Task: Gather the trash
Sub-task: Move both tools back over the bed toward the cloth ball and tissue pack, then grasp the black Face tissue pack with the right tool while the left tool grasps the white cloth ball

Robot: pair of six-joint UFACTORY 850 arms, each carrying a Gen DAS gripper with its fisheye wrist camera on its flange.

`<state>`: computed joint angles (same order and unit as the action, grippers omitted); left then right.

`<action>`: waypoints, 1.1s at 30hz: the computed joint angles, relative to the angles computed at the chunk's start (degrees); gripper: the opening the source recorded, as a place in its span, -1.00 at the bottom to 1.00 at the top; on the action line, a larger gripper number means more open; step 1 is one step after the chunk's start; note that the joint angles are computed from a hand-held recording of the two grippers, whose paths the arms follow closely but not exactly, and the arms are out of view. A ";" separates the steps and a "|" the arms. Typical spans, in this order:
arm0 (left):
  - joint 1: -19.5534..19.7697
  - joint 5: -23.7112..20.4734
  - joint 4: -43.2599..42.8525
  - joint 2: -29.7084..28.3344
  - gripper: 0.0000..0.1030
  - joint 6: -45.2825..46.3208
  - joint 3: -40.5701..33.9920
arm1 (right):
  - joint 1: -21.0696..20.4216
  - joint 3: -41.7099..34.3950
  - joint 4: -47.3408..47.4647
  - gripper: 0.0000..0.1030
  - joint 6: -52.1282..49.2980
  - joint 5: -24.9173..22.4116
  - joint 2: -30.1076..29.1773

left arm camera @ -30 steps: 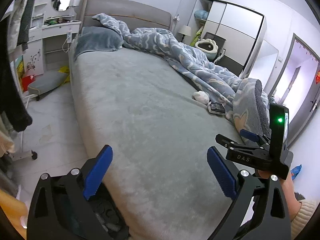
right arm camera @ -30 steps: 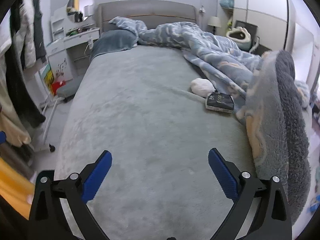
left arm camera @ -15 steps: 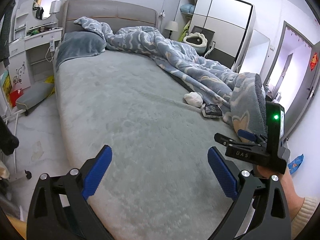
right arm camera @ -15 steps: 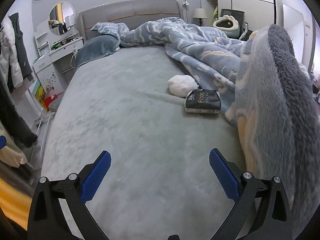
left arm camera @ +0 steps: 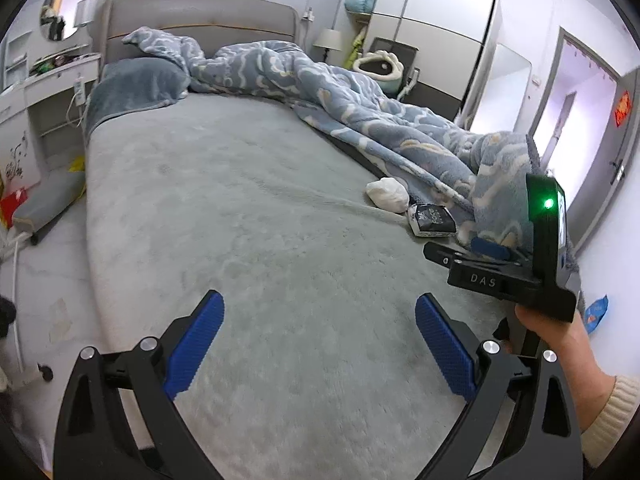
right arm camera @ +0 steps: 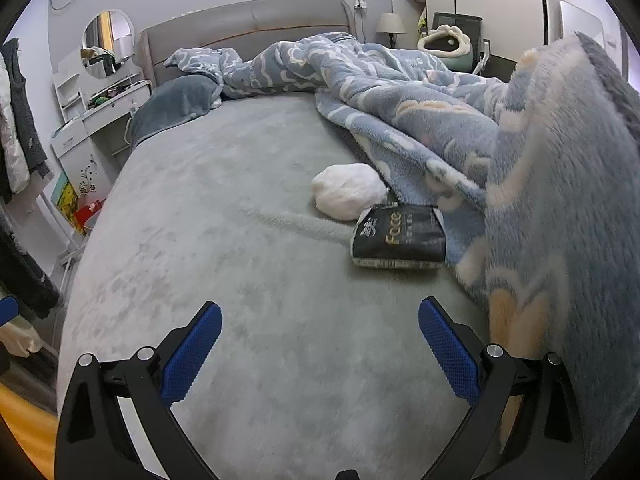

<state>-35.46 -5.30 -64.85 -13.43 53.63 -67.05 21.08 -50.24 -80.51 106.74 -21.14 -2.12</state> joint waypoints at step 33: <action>3.74 -27.69 7.11 -33.79 0.90 -1.92 -45.34 | -9.37 -5.78 3.43 0.92 -1.06 4.53 -8.59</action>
<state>-31.72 -33.00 -57.74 -47.22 51.71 -112.39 11.72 -56.02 -77.07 105.68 -16.61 -10.71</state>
